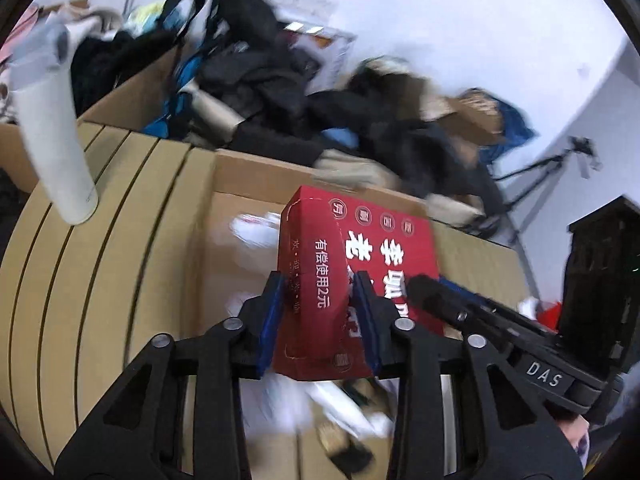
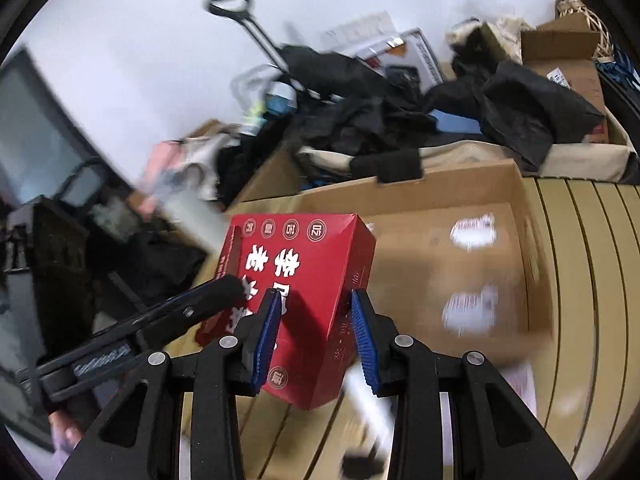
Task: Organize objects
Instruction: 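Carry the red box into the cardboard tray and release it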
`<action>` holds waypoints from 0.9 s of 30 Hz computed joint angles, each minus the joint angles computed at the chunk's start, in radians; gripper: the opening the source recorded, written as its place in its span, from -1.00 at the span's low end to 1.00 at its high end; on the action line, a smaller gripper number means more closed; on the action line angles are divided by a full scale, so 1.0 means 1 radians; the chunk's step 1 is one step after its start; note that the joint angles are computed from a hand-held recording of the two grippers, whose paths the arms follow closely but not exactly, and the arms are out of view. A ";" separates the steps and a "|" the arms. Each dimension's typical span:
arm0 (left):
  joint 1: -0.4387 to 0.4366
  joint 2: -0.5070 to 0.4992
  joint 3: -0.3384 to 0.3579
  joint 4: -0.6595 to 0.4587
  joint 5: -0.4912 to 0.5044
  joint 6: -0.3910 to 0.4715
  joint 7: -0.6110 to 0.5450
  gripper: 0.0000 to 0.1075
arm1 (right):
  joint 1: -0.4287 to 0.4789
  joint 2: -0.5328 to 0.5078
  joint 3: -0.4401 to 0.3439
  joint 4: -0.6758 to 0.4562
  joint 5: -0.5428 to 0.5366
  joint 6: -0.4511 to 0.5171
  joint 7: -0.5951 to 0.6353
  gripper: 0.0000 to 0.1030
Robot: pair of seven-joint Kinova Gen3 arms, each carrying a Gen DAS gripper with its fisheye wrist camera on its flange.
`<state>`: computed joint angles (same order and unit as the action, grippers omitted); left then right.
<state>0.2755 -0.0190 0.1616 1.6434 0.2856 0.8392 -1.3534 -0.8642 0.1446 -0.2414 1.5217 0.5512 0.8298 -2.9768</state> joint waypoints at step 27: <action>0.063 -0.206 0.112 -0.144 -0.571 0.273 0.250 0.92 | -0.057 -0.132 -0.029 -0.107 0.117 0.471 0.146 0.75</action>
<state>0.3385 -0.2245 0.2741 1.4991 -0.2851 1.1119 -1.1034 -0.9211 0.0126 -0.2699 1.4150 0.6684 1.3008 -2.8305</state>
